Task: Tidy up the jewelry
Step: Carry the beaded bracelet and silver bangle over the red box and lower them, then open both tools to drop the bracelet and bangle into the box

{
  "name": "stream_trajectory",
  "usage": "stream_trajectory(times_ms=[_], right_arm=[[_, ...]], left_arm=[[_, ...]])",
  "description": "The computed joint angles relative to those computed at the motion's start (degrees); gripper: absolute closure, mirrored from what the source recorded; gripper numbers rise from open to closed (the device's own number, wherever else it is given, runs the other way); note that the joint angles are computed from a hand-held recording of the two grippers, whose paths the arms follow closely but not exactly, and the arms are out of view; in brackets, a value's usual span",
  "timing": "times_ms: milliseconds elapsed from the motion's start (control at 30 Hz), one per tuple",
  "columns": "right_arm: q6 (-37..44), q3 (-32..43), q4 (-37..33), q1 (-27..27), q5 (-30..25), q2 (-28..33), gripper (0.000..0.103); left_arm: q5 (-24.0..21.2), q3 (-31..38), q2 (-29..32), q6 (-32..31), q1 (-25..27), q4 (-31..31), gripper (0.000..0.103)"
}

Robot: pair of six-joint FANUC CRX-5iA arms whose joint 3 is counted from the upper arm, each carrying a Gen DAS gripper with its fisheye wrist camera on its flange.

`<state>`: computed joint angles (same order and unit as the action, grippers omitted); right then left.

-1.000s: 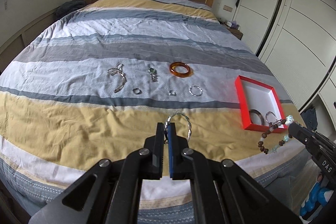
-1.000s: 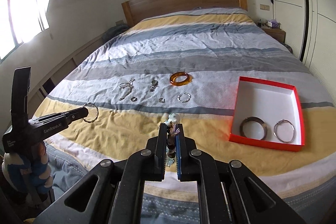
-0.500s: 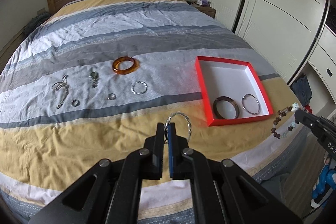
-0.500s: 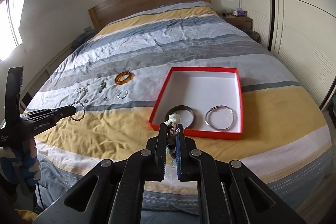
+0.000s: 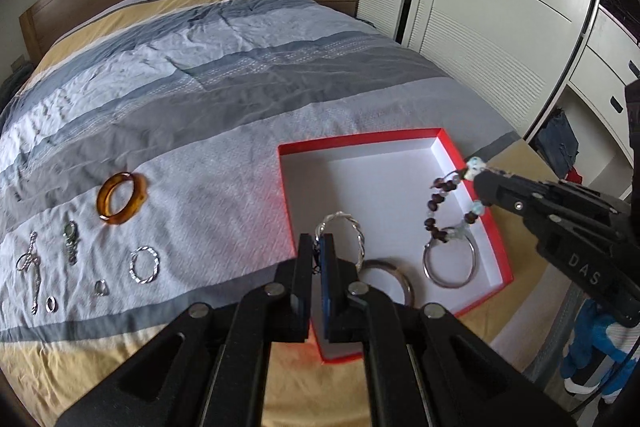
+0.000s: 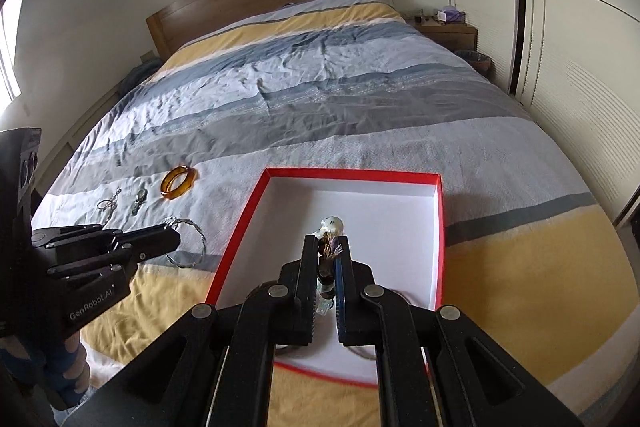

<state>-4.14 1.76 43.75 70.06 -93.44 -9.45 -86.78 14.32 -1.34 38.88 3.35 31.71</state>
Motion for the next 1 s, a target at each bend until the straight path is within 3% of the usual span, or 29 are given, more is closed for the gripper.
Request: stream_trajectory(times_ms=[133, 333, 667, 833, 1000], right_arm=[[2.33, -3.14, -2.39, -5.63, 4.30, -1.12, 0.095], [2.57, -7.64, -6.10, -10.04, 6.05, -2.81, 0.095], [1.64, -10.71, -7.66, -10.38, 6.37, -3.59, 0.094], [2.09, -9.57, -7.46, -9.45, 3.52, -2.95, 0.085], [0.80, -7.31, -6.06, -6.46, -0.91, -2.33, 0.081]], left_arm=[[2.51, -0.07, 2.41, 2.39, -4.38, -2.19, 0.100], [5.43, -1.67, 4.49, 3.93, -7.32, -5.92, 0.100], [8.49, -5.02, 3.49, 4.38, -8.13, -7.50, 0.097], [5.84, -2.89, 4.58, 5.95, -8.02, -7.96, 0.097], [3.66, -2.21, 3.81, 6.22, -6.56, -6.41, 0.076]])
